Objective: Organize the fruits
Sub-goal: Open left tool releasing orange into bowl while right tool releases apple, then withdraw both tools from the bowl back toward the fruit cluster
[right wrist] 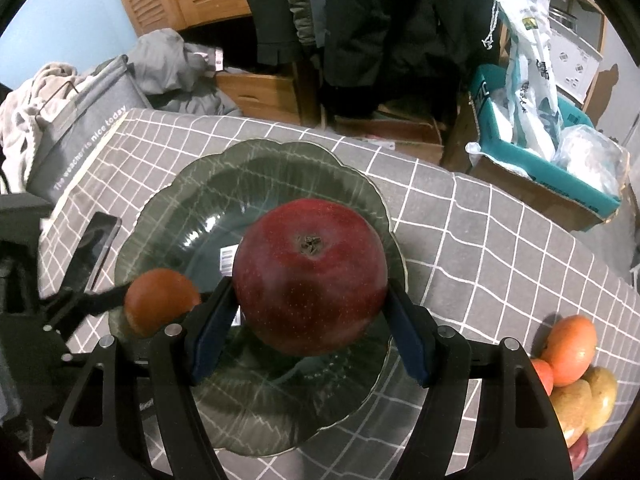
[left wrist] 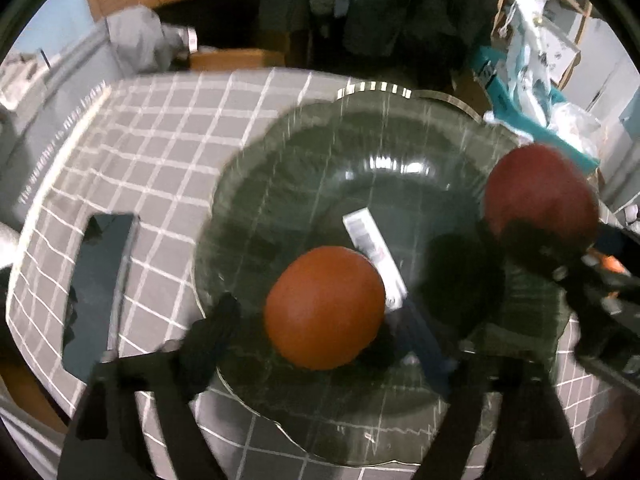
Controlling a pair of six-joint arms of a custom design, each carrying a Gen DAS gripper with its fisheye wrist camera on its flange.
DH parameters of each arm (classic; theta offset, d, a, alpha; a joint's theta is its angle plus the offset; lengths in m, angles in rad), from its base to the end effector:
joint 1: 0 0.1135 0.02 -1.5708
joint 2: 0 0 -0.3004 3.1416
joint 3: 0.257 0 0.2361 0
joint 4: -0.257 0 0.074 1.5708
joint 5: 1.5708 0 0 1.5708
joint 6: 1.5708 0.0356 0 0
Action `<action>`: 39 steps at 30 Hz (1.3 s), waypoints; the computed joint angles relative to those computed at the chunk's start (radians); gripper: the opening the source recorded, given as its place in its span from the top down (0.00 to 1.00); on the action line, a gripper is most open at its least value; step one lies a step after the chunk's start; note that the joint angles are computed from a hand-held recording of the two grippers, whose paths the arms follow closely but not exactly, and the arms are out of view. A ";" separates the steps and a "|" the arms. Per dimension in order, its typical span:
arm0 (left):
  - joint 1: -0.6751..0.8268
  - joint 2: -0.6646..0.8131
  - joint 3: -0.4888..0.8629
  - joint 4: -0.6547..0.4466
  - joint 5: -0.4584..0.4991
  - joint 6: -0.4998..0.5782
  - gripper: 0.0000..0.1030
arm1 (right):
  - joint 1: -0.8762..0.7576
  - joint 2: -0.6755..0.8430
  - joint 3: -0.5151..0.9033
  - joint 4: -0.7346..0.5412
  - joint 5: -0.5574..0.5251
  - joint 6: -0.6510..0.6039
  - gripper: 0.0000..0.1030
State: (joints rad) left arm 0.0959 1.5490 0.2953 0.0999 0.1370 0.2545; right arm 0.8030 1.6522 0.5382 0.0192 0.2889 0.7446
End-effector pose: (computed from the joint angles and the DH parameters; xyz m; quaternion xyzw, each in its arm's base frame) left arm 0.1855 0.0130 0.1157 0.0914 0.9719 -0.0299 0.2150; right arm 0.1799 0.1718 0.1383 0.0059 0.9623 0.0630 0.2646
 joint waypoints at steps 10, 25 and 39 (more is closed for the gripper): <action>0.086 -0.068 0.033 -0.091 0.020 0.029 0.14 | -0.034 0.030 -0.007 0.031 -0.072 -0.009 0.29; 0.217 -0.138 0.058 -0.180 0.081 0.076 0.14 | -0.033 -0.056 0.021 -0.017 -0.049 -0.011 0.25; 0.237 -0.356 0.097 -0.370 0.177 0.091 0.14 | 0.021 -0.232 0.040 -0.228 0.097 0.040 0.25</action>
State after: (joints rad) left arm 0.3330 1.1925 0.3921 -0.2698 0.3143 0.3459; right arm 0.8242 1.4198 0.5782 -0.2088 0.3855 0.7847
